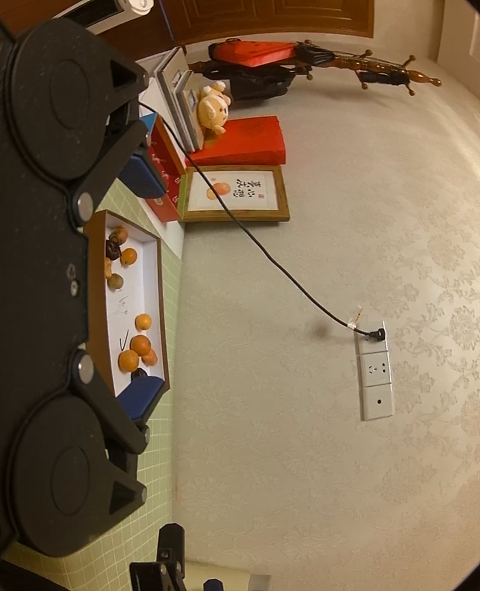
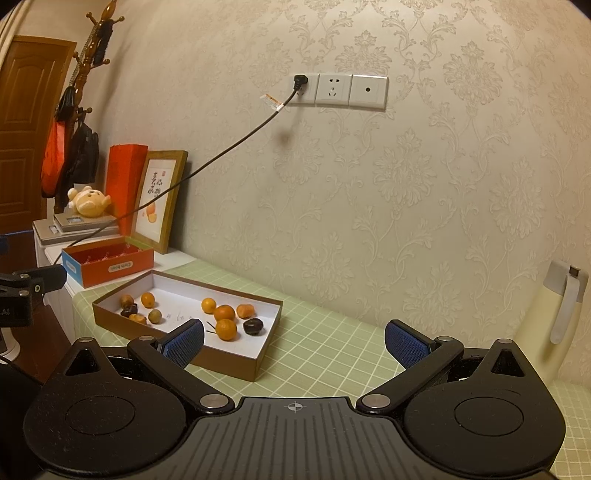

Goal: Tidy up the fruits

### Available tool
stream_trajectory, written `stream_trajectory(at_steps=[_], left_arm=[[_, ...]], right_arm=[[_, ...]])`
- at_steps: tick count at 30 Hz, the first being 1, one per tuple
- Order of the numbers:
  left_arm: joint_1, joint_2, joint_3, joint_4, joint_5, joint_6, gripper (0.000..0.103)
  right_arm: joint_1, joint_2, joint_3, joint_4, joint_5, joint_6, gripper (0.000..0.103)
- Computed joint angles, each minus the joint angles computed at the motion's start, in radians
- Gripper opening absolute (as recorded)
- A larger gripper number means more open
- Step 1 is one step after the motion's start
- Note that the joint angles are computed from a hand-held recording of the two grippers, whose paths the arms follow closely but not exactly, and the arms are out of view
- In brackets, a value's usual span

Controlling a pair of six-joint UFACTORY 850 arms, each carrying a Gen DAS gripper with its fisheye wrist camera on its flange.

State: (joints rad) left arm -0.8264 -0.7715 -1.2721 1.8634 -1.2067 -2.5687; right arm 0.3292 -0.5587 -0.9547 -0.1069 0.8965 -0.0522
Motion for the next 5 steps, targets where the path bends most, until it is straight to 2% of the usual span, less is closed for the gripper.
stream_trajectory(at_steps=[5], left_arm=[[-0.001, -0.001, 0.000, -0.003, -0.007, -0.001, 0.097]], right_arm=[[0.000, -0.001, 0.000, 0.000, 0.000, 0.003, 0.103]])
